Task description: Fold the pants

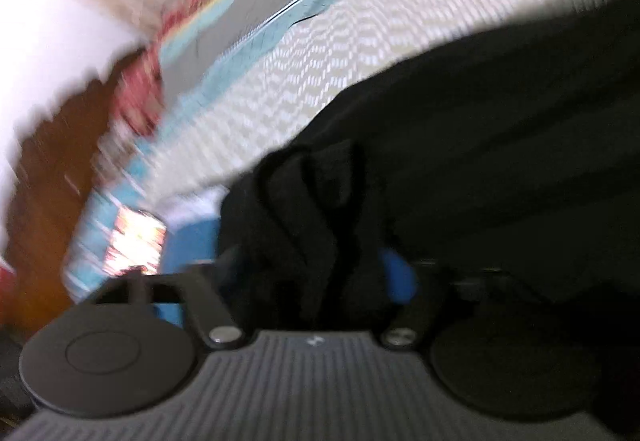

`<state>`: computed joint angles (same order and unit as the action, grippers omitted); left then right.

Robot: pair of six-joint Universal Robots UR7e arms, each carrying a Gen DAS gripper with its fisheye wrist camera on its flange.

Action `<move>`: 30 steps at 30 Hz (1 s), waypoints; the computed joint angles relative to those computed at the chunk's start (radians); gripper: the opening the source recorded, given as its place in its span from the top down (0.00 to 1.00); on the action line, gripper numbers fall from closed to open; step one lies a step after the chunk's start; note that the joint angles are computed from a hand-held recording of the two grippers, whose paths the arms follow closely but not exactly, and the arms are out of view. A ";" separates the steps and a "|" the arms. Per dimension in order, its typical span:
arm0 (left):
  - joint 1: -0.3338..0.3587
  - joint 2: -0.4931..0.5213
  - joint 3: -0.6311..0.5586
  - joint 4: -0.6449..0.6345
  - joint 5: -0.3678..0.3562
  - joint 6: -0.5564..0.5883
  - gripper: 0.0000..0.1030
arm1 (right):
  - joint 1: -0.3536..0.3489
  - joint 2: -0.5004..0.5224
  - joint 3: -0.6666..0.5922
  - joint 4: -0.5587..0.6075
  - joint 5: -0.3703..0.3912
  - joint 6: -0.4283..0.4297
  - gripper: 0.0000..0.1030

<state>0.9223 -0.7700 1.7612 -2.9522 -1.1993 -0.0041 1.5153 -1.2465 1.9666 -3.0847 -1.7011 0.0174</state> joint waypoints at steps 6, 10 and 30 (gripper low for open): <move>-0.012 0.065 -0.075 0.012 -0.055 0.034 0.66 | 0.032 -0.063 0.085 -0.269 -0.056 -0.162 0.83; -0.033 0.121 -0.097 0.035 -0.078 0.116 0.66 | 0.020 -0.096 0.129 -0.325 -0.203 -0.173 0.82; -0.098 0.201 -0.190 0.168 -0.039 0.201 0.61 | -0.164 -0.339 0.279 -0.563 -0.323 0.025 0.45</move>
<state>0.8242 -0.5690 1.5708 -2.7847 -1.2382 0.1970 1.3510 -1.5857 2.2452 -3.6476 -2.0246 0.0419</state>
